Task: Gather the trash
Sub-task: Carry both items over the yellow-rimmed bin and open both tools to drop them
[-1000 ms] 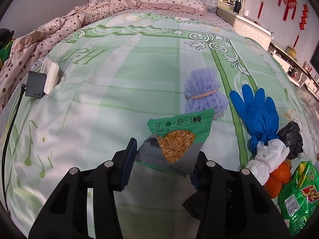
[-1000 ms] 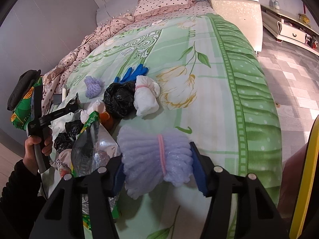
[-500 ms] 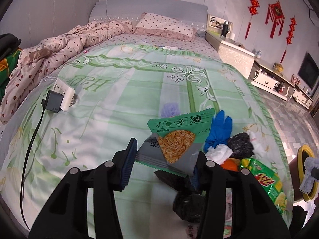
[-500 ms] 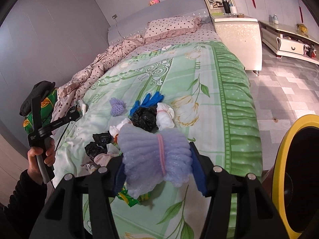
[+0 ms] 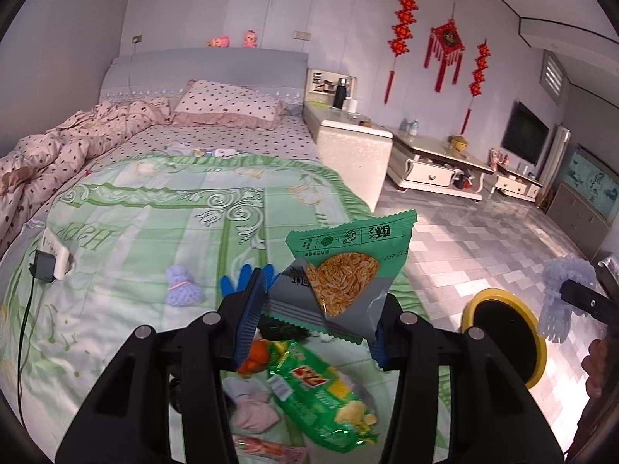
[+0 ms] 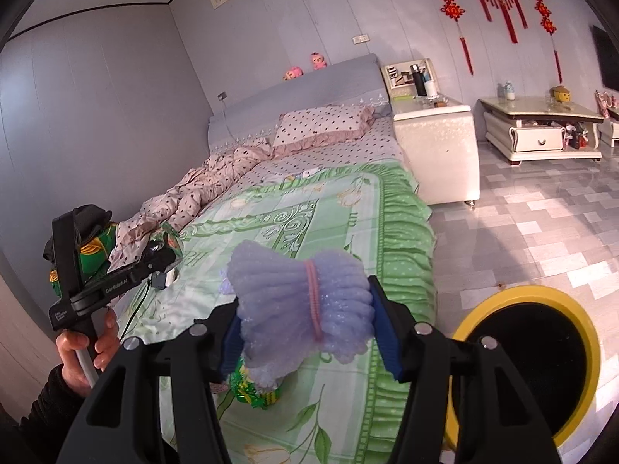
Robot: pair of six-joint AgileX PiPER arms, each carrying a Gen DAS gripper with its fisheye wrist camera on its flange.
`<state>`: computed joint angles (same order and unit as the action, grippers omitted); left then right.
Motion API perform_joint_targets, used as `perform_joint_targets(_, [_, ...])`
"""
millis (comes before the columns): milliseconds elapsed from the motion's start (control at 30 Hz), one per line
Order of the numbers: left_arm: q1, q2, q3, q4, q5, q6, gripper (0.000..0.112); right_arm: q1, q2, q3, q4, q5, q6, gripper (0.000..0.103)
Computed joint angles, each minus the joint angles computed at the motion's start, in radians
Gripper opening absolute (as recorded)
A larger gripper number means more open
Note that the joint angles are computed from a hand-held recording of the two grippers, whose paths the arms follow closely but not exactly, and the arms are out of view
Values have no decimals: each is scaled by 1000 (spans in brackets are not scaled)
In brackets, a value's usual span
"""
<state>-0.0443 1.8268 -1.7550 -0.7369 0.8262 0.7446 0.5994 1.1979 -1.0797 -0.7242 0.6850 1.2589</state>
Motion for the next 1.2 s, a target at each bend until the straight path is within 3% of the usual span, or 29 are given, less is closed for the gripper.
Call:
perform_joint_targets(200, [-188,-82,44,47,-32,-78,45,-16,-165,39,-44,142,-9,54])
perform_joint_targets(400, [-400,-47,-35,187,-63,-256,45,-87,-310,106,-60,228,-30,55])
perform_joint_targets(600, [-585,44,-121,302,-67,-396,45,-359,-425,204,129,134,-222,55])
perform_joint_targets(933, [-748,245,-257,391,-56,-510,45,-932,-441,342,734,-63,-859,56])
perform_joint_targets(1067, [-770,293,-275,385,-48,-517,45,-1064,-403,385,927,-100,-1066,56])
perform_joint_targets(1200, [-764,337,-293,342,-28,-493,46,-1102,-358,405,987,-134,-1124,57])
